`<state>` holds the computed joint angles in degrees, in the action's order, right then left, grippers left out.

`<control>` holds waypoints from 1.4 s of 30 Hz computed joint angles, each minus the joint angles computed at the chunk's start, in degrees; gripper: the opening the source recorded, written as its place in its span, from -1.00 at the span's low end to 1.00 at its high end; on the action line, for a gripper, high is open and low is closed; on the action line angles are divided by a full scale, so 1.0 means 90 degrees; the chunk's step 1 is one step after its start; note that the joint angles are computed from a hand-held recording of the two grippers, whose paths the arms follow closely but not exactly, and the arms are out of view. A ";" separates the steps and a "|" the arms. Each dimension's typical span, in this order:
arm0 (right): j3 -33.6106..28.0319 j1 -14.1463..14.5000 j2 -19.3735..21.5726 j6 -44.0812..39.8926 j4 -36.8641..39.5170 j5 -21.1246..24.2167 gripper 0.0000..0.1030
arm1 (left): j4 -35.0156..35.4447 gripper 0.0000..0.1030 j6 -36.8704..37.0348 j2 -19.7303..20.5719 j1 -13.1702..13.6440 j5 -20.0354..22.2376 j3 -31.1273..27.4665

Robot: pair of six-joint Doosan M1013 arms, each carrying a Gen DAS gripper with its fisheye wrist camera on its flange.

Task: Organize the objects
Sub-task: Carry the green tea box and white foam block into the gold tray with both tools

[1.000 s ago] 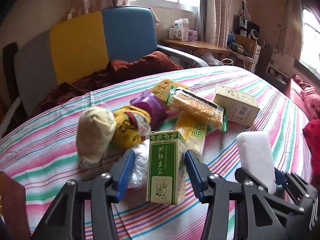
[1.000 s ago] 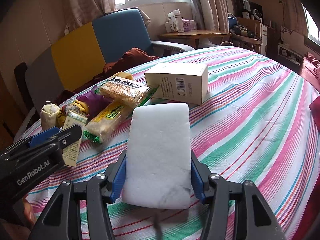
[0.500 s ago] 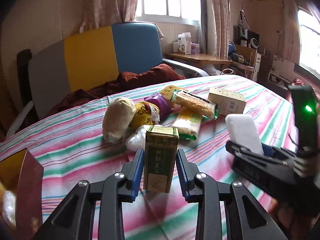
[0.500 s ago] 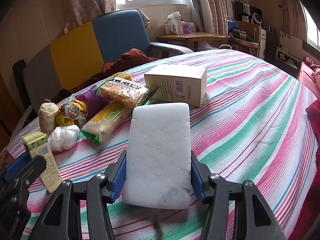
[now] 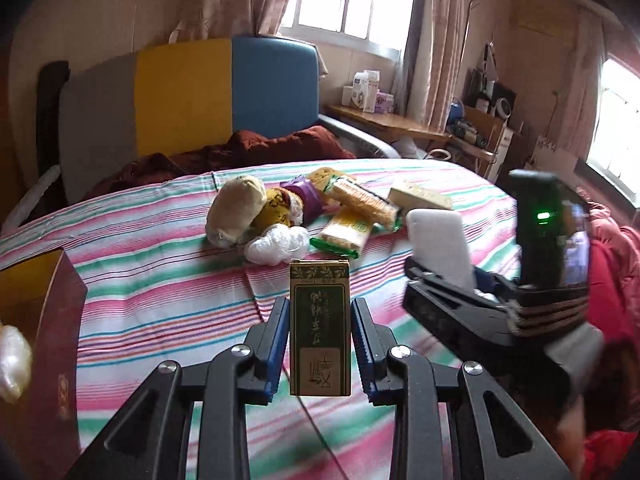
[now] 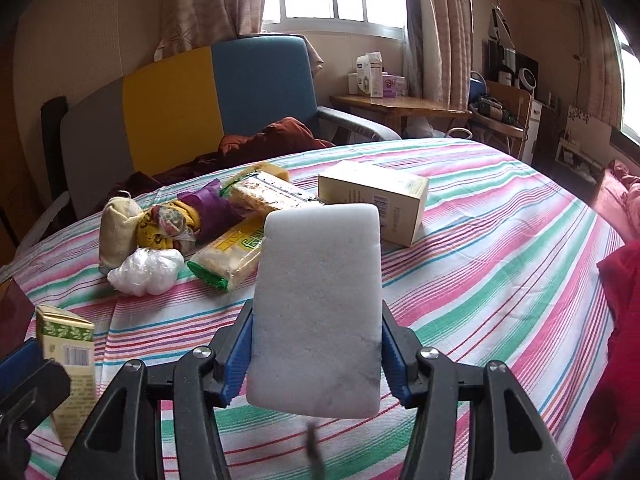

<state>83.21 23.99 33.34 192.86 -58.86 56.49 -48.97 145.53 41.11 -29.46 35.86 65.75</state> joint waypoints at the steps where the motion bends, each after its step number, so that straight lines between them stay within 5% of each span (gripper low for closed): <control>1: -0.0016 0.0009 -0.0002 -0.0052 0.0023 0.0007 0.10 | -0.0126 -0.39 0.0115 -0.0049 0.0024 0.0042 0.0056; 12: -0.0238 0.0254 0.0003 -0.0512 0.0129 -0.0395 0.10 | -0.0712 -0.39 0.0704 -0.0488 0.0343 0.0226 0.0606; 24: -0.0947 0.0513 0.0244 -0.1822 0.0523 -0.1477 0.10 | -0.0711 -0.39 0.0587 -0.0743 0.0888 -0.0405 0.0976; 34: -0.2198 0.0615 0.0778 -0.4553 0.2309 -0.2360 0.10 | 0.0004 -0.39 -0.0665 -0.0689 0.1297 -0.0966 0.0934; 42: -0.3699 0.0571 0.1560 -0.6987 0.4042 -0.1570 0.11 | 0.1119 -0.39 -0.2219 -0.0394 0.1575 -0.0695 0.0492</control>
